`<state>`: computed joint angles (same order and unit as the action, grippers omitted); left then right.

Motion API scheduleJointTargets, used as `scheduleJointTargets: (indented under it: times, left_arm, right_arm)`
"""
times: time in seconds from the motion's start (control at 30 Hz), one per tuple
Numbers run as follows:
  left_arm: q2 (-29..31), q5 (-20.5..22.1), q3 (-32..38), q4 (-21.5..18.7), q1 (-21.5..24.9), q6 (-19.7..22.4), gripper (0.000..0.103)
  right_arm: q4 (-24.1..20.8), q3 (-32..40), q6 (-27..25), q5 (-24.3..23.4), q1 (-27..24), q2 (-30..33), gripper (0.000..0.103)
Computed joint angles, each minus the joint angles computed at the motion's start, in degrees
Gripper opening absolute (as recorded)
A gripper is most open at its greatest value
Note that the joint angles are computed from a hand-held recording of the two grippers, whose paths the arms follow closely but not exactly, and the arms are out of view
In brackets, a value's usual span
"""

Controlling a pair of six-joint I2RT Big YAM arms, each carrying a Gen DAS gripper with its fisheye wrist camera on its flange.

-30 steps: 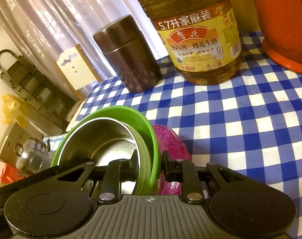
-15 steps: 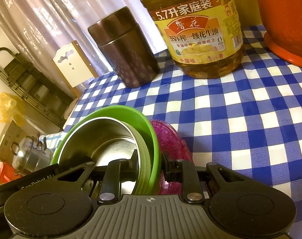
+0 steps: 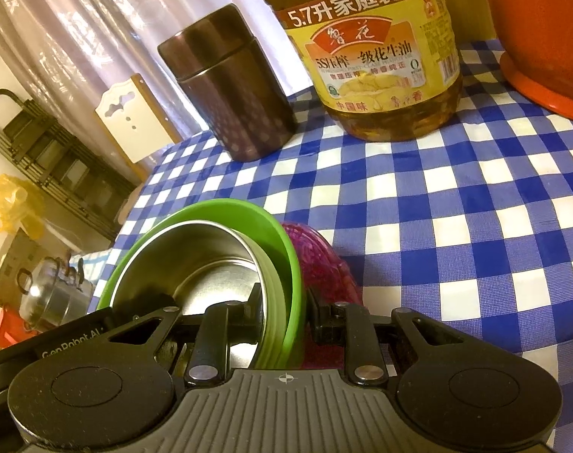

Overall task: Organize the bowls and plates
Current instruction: 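Lower the green bowl onto the pink plate stack with both tools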

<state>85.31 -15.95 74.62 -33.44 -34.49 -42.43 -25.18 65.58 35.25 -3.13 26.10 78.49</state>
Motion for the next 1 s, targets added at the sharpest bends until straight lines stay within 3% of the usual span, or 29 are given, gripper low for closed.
scheduleJointTargets:
  times: [0.6,1.0]
  left_arm:
    - [0.1,0.3,0.0,-0.1,0.1,1.5,0.023]
    - [-1.1,-0.5,-0.7,0.6,0.2,0.9,0.028]
  right_arm:
    - [0.4,-0.3,-0.5,-0.2,0.0,-0.1,0.024]
    - [1.7,-1.2,-1.2,0.3,-0.3,-1.2,0.033]
